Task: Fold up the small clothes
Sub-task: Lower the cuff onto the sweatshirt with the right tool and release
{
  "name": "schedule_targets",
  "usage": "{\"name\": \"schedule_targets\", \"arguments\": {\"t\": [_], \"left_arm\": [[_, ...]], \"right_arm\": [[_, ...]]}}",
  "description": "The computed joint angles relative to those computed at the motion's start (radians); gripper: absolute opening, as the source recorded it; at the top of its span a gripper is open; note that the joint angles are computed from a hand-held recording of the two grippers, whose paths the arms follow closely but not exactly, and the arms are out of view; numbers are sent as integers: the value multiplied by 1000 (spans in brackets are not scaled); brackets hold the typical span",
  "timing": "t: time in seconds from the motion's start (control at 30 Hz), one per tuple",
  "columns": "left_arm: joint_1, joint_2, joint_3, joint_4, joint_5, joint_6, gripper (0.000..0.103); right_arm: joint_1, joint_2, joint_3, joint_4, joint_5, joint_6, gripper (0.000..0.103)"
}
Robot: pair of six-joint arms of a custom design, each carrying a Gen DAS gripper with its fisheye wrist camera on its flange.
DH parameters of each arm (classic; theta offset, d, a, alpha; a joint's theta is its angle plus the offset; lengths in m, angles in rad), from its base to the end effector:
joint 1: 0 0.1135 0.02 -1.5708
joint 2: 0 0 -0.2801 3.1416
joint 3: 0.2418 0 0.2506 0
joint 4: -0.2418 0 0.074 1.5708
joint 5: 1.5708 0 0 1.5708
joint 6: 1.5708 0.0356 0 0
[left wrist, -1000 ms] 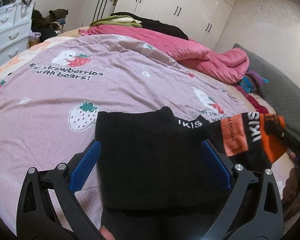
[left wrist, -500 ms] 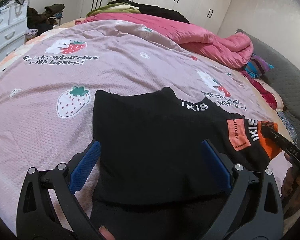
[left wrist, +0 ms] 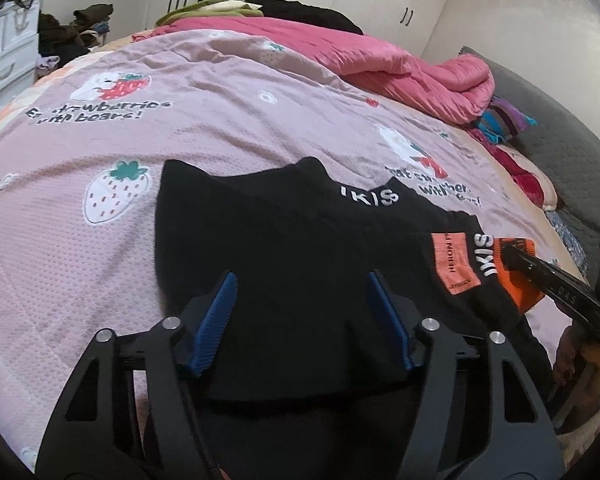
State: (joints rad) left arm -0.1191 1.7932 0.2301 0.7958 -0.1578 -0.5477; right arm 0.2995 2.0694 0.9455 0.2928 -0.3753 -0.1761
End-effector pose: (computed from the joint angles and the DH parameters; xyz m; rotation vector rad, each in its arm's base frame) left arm 0.2213 -0.0209 0.0681 -0.5719 2.2597 -0.1499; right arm 0.3644 0.1262 0.0869 -0.7309 2.2717 0.5079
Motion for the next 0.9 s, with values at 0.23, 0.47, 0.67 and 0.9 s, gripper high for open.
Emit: {"name": "schedule_targets", "arguments": {"t": [0.23, 0.47, 0.67, 0.9], "left_arm": [[-20, 8, 12, -19, -11, 4, 58], [-44, -16, 25, -67, -4, 22, 49], [-51, 20, 46, -78, -2, 8, 49], [42, 92, 37, -33, 110, 1, 49]], "right_arm": [[-4, -8, -9, 5, 17, 9, 24], [34, -51, -50, -3, -1, -25, 36], [82, -79, -87, 3, -10, -42, 42], [115, -94, -118, 12, -23, -66, 44]]}}
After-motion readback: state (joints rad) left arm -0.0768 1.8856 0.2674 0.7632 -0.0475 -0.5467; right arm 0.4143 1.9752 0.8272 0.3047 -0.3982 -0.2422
